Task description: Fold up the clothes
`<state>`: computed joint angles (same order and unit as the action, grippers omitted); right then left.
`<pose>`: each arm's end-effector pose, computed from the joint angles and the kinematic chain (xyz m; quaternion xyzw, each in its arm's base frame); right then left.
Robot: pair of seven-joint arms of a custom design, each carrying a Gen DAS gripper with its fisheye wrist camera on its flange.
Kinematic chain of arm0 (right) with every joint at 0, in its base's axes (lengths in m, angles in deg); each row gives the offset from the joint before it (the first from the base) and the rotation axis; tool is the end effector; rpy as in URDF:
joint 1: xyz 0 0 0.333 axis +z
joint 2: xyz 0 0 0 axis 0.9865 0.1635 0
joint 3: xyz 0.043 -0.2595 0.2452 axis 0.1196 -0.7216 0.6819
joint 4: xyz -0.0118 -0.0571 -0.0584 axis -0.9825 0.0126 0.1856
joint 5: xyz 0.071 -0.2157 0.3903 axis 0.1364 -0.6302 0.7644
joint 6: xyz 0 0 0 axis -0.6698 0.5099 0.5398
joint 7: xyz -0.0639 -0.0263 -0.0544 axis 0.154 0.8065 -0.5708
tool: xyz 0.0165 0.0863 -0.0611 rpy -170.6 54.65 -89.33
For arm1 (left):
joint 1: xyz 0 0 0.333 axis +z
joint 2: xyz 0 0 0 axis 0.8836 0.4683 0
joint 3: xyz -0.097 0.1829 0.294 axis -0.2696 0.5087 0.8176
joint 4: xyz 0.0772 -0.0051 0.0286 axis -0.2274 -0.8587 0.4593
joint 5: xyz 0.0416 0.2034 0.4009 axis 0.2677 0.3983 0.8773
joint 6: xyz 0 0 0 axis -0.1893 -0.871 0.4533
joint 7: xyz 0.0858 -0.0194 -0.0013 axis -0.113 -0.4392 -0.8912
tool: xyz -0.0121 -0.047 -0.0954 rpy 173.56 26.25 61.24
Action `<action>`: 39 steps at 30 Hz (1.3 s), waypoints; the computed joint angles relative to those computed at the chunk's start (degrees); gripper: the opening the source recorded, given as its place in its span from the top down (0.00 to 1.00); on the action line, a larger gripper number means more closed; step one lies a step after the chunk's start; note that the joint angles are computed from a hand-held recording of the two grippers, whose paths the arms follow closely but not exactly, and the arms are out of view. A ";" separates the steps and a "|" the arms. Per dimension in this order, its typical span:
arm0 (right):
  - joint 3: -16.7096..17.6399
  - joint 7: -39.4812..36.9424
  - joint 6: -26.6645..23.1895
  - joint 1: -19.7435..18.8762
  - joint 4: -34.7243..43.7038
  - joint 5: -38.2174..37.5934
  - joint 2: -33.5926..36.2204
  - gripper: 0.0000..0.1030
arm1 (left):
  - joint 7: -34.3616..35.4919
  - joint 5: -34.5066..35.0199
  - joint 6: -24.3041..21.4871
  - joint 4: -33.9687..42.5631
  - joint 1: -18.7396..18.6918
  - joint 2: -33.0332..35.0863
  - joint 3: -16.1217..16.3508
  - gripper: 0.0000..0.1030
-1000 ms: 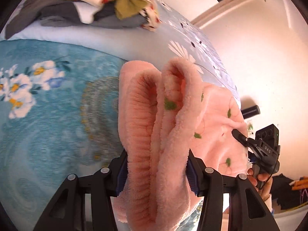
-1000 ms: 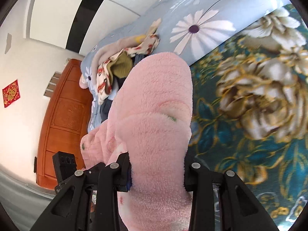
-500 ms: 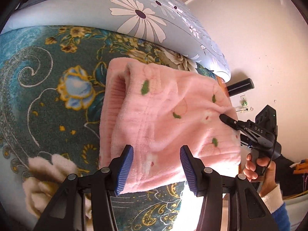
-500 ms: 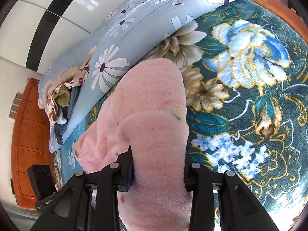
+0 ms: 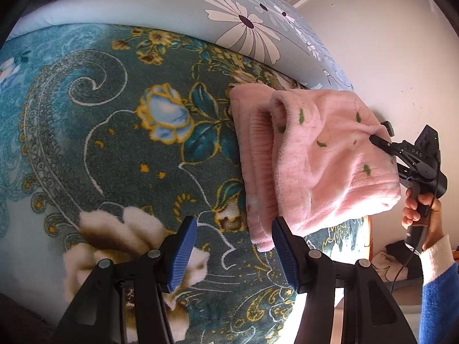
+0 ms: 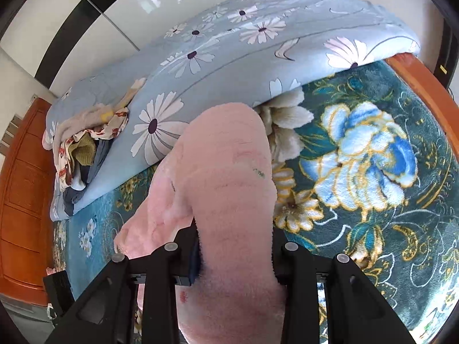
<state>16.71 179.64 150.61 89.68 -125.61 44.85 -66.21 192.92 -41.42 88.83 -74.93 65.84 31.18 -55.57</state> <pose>0.5287 0.1089 0.6580 -0.4640 0.8497 -0.0483 0.2456 0.5926 -0.0485 0.5841 0.5473 -0.7692 0.2612 0.2016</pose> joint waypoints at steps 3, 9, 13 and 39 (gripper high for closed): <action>0.15 -0.10 -2.34 -0.26 -1.07 -1.13 -0.96 0.58 | 1.35 0.19 0.24 -1.07 -0.41 -1.05 -0.33 0.43; 3.22 7.44 -5.82 -3.79 -4.08 -10.63 -6.09 0.53 | 2.83 0.28 3.98 -5.42 -1.71 -5.70 -0.22 0.36; 7.32 10.10 -1.31 -2.94 -8.35 -18.42 -9.90 0.53 | 2.45 0.43 8.47 -9.57 -3.02 -9.62 -0.06 0.30; 19.55 47.81 3.62 7.38 -18.42 -21.61 -11.32 0.16 | 7.93 7.64 22.08 -23.77 -10.30 -21.95 3.25 0.00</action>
